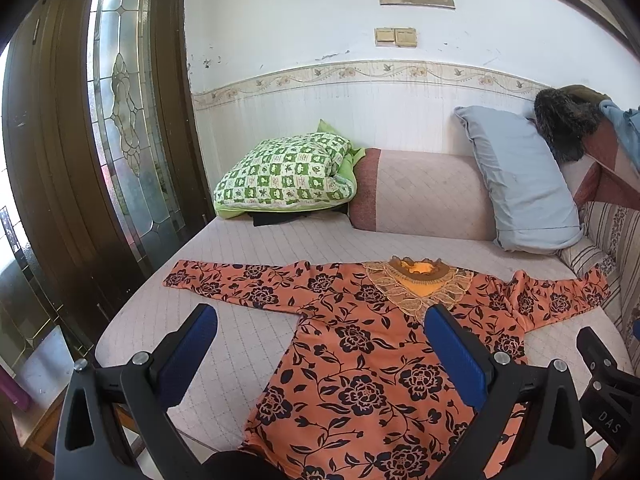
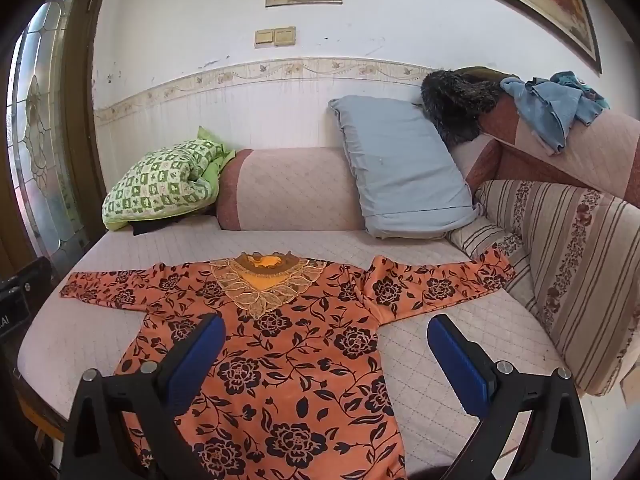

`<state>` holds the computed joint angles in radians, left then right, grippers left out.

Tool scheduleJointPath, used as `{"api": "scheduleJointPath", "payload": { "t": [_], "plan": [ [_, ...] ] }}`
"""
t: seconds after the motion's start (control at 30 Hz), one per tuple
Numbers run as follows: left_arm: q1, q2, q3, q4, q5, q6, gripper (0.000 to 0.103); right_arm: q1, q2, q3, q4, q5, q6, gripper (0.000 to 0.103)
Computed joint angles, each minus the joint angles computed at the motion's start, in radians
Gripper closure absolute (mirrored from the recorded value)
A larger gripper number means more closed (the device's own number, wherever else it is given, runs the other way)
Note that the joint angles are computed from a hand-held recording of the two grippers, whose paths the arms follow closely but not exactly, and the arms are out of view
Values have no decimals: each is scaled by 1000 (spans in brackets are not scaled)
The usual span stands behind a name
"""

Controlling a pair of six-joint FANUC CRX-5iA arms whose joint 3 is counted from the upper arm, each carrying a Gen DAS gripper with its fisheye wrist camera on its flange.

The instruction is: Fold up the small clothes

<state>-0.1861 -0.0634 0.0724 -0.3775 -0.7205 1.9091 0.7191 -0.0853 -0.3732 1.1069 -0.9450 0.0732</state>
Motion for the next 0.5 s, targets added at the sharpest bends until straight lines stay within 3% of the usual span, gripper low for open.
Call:
{"api": "scheduleJointPath", "payload": {
  "t": [0.5],
  "plan": [
    [-27, 15, 4, -16, 4, -11, 0, -18, 5, 7, -21, 17, 14, 1]
  ]
}}
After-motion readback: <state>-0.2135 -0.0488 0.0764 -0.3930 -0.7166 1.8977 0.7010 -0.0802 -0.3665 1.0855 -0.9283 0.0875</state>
